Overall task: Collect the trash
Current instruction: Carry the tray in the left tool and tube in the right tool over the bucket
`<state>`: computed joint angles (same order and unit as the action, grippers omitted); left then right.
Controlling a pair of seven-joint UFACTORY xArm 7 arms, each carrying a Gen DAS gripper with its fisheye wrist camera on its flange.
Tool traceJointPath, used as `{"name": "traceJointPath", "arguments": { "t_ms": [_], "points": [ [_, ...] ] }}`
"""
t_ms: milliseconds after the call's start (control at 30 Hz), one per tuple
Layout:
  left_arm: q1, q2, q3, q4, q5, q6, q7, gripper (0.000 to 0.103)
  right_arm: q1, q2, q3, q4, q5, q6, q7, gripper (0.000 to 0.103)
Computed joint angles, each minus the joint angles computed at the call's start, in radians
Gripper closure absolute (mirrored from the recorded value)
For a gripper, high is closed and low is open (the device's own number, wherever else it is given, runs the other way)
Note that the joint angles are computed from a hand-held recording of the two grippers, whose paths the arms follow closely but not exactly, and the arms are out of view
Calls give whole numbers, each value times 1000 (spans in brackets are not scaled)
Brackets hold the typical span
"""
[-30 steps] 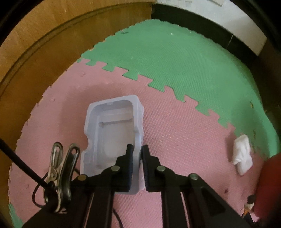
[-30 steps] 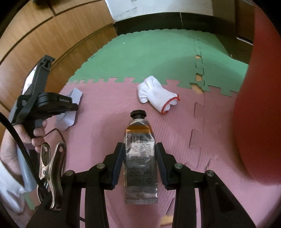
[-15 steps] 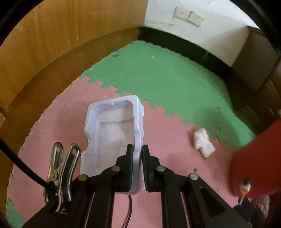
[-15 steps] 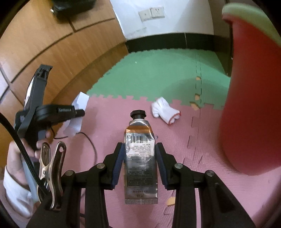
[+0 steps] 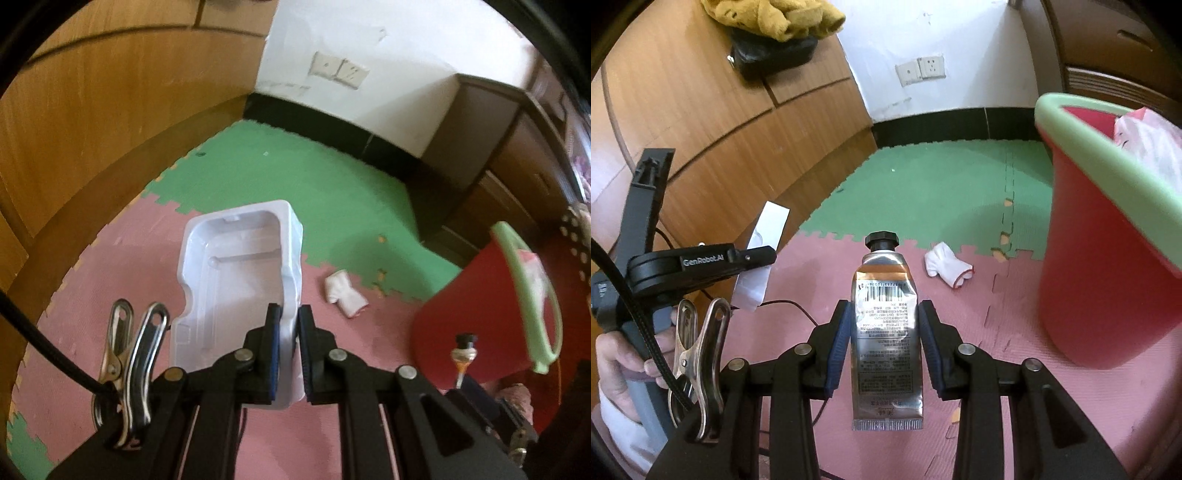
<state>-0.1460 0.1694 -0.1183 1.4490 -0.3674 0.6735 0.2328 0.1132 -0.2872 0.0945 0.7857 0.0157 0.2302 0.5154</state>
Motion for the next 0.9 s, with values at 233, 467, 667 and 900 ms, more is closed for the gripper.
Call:
{"name": "traceJointPath", "arguments": {
  "t_ms": [233, 467, 667, 900],
  "points": [
    [-29, -99, -15, -46, -50, 0, 47, 93, -28, -108, 18, -44, -22, 3, 38, 66],
    [-86, -164, -23, -68, -56, 13, 60, 93, -62, -226, 28, -88, -40, 16, 71, 66],
    [-136, -195, -34, -66, -55, 40, 55, 93, -104, -321, 23, -115, -51, 58, 94, 66],
    [-198, -162, -66, 9, -14, 68, 6, 93, -181, -386, -7, -100, -84, 137, 77, 66]
  ]
}}
